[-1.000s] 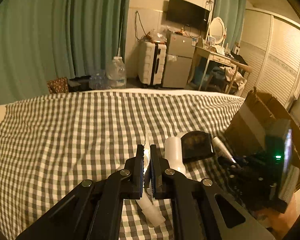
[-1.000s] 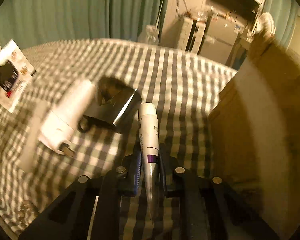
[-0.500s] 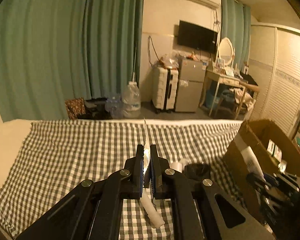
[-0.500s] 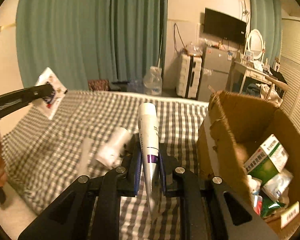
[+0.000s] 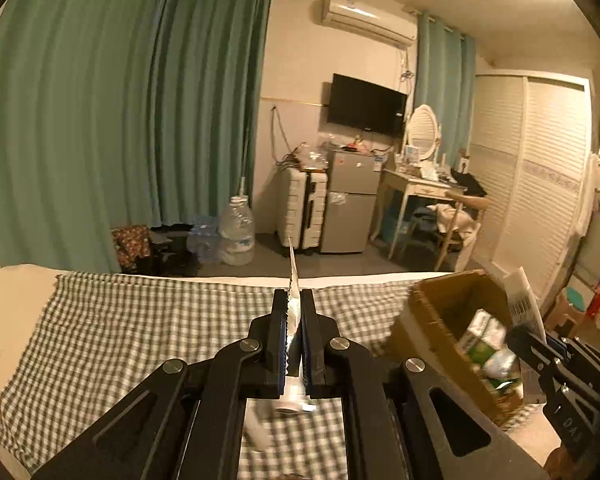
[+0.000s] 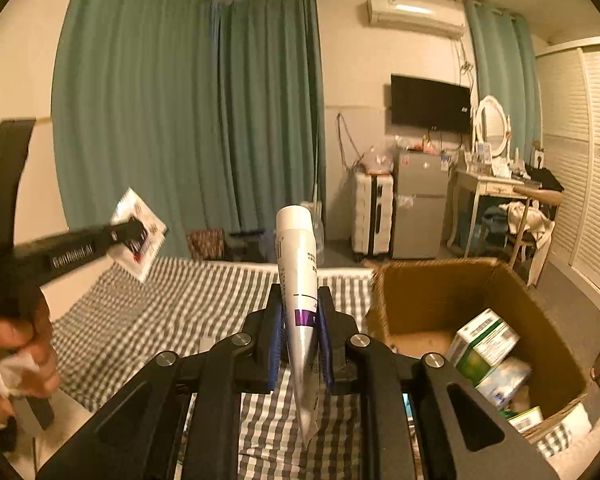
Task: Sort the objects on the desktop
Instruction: 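Carry the white strip and white-purple tube up over the cardboard box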
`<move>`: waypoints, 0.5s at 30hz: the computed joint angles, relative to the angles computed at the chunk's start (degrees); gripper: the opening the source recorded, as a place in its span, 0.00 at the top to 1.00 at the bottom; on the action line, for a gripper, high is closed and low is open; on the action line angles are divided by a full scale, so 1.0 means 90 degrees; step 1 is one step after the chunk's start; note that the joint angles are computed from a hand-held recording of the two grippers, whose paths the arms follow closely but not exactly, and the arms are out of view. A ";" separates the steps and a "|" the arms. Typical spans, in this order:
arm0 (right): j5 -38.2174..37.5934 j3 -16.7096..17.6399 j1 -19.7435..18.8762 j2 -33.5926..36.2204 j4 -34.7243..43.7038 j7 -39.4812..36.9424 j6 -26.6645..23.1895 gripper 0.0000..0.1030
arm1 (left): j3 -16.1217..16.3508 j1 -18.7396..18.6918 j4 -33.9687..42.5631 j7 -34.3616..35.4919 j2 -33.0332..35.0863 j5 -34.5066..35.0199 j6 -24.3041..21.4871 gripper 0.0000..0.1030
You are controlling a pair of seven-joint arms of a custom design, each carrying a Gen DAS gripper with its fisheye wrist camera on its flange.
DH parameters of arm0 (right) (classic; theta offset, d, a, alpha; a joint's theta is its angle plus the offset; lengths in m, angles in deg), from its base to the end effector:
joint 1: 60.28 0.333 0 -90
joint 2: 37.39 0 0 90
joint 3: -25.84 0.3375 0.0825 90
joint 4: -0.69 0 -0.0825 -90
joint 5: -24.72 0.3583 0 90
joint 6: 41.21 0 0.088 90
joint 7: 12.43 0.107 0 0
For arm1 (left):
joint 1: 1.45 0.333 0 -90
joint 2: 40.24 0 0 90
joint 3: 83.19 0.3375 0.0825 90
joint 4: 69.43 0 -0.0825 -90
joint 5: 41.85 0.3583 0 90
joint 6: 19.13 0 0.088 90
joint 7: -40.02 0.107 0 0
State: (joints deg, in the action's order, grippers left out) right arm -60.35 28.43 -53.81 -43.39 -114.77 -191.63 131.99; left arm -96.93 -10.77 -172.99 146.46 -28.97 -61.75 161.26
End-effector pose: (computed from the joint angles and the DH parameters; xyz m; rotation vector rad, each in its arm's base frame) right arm 0.5058 0.1572 0.6025 -1.4327 1.4649 -0.9739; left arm 0.6036 -0.2073 0.6051 -1.3360 1.8233 -1.2692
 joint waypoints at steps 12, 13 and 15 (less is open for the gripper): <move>-0.0923 -0.0343 -0.0608 -0.1249 -0.0862 0.1166 0.0333 0.86 | 0.1116 -0.1512 -0.0012 -0.2119 -0.0168 0.1824 0.0005 0.94; -0.0984 -0.0360 -0.0628 -0.1328 -0.0929 0.1221 0.0319 0.86 | 0.1164 -0.1609 0.0022 -0.2300 -0.0160 0.2005 -0.0026 0.94; -0.1131 -0.0427 -0.0657 -0.1465 -0.1037 0.1341 0.0305 0.86 | 0.1274 -0.1808 0.0090 -0.2666 -0.0141 0.2405 -0.0070 0.94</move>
